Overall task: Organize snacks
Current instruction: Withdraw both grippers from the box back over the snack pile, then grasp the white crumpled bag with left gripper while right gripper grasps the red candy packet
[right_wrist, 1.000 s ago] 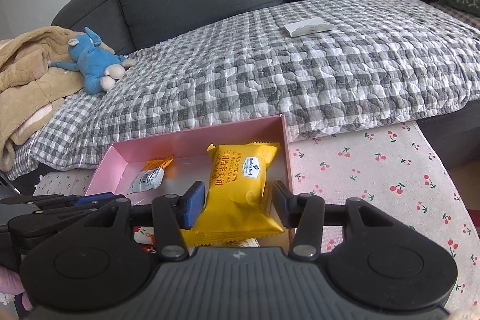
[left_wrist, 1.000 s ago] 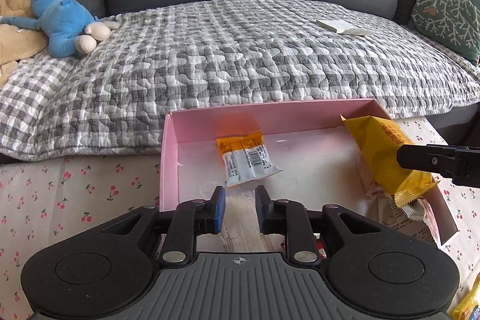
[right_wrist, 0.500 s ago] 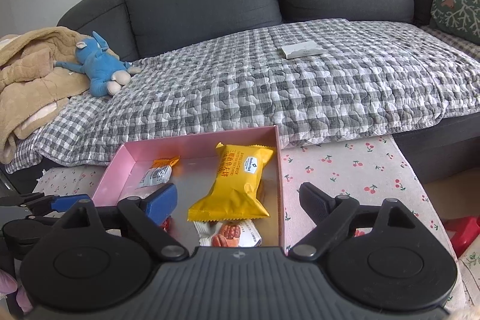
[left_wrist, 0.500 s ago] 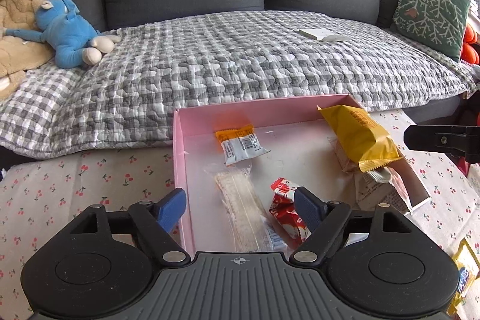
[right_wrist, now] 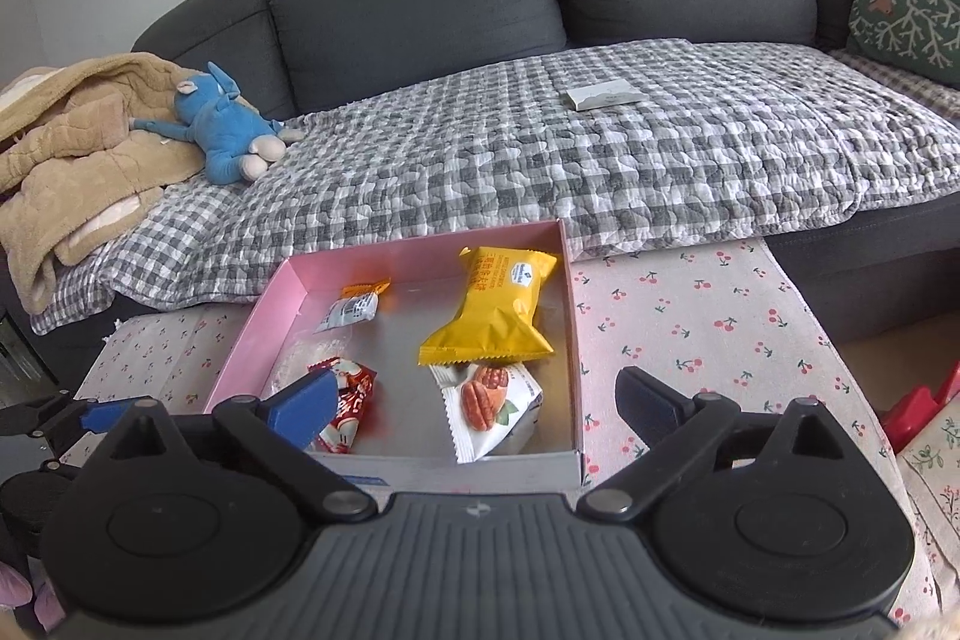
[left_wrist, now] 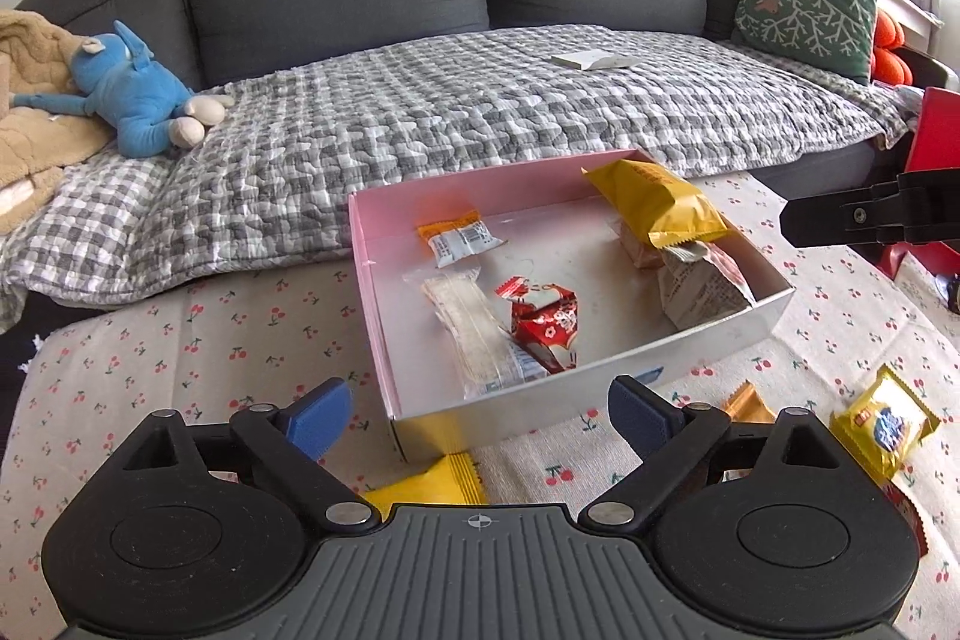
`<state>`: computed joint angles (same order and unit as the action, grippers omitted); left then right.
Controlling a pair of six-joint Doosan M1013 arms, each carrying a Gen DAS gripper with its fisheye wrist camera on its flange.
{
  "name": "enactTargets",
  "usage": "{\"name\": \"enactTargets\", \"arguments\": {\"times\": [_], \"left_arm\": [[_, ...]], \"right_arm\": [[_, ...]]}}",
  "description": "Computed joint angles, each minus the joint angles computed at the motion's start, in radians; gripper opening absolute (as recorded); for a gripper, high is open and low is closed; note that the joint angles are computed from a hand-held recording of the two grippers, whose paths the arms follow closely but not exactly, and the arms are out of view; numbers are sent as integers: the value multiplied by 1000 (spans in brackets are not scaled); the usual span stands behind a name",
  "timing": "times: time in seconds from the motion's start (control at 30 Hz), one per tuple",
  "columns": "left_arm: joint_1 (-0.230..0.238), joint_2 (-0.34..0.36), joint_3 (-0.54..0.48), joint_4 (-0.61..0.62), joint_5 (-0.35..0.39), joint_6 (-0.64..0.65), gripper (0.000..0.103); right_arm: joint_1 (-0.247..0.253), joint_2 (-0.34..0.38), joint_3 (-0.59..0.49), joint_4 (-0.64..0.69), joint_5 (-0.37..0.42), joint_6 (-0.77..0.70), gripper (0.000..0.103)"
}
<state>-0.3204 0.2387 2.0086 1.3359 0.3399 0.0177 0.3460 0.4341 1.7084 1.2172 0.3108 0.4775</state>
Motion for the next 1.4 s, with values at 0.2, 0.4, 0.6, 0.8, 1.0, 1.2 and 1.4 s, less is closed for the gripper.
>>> {"name": "enactTargets", "arguments": {"times": [0.2,0.4,0.6,0.8,1.0,1.2,1.4], "left_arm": [[-23,-38,47,4,24,22,98],[-34,-69,84,-16,54,42,98],[-37,-91,117,42,53,-27,98],[-40,-109,146,74,33,-91,98],[-47,-121,171,64,27,-115,98],[-58,-130,193,78,23,-125,98],[-63,-134,211,72,21,-111,98]], "right_arm": [[8,-26,45,24,-10,-32,101],[20,-42,79,-6,-30,8,102],[24,-47,112,67,-16,-62,102],[21,-56,145,135,-20,-134,102],[26,-69,178,229,-55,-239,102],[37,-83,210,304,-89,-392,102],[40,-84,222,248,-100,-399,102]]}}
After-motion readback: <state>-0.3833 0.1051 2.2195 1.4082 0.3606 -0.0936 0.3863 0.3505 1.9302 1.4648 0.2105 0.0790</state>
